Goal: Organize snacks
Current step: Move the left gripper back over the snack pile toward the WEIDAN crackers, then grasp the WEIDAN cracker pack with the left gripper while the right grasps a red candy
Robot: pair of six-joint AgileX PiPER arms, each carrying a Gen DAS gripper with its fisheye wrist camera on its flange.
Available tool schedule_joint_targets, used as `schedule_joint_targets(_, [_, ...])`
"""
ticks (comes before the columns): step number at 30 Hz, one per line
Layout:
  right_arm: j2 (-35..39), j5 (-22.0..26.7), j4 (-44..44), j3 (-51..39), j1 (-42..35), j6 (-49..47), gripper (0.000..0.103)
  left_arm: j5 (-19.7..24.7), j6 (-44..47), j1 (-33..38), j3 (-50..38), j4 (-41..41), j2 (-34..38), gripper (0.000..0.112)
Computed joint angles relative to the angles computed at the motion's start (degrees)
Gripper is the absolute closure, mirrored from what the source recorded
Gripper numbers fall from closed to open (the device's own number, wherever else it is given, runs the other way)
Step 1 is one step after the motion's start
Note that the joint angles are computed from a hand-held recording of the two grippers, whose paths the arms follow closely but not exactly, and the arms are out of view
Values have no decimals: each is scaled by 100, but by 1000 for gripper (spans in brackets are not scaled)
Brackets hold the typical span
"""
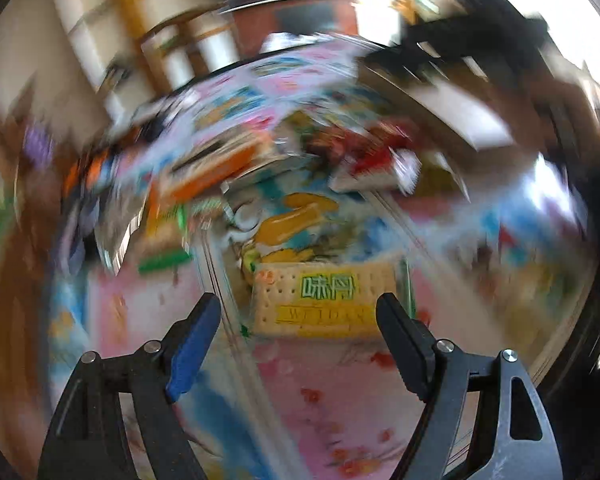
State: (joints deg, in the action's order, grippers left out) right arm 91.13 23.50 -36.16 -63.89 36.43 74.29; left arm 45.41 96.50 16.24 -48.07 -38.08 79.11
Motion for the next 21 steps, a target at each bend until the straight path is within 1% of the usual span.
schedule_joint_targets(3, [23,57,-6,-20,12,1,51,-574,1223,-208,375,281,-211,31])
schedule_joint_targets(4, [35,90,6,-37,18,-11,51,-624,1390,-246,352,363,-151,31])
schedule_joint_targets(6, [52,118,15,-56,27,-29,51,-582,1494,-318,169,482,12,31])
schedule_joint_targets(7, [56,130,28,-64,25,-56,51,-482,1550,-375,8,443,140,31])
schedule_joint_targets(9, [87,151,72,-91,25,-119,51,-237,1502,-508,-247,513,342,31])
schedule_joint_targets(11, [134,175,198,-133,22,-246,51,-149,1423,-739,-472,661,611,31])
schedule_joint_targets(12, [148,166,262,-137,9,-312,51,65,1482,-744,-617,572,723,30])
schedule_joint_targets(13, [169,147,340,-146,-11,-400,51,188,1429,-794,-706,597,794,30])
schedule_joint_targets(14, [183,135,426,-157,-21,-495,51,225,1348,-853,-760,573,861,30])
schedule_joint_targets(16, [199,67,652,-165,-49,-731,51,446,902,-905,-1001,582,1084,29])
schedule_joint_targets(19, [216,-116,1264,-169,-113,-1378,51,600,237,-803,-1097,465,1247,29])
schedule_joint_targets(21, [247,-194,1942,-217,-124,-2143,51,623,-87,-583,-1007,271,1251,29])
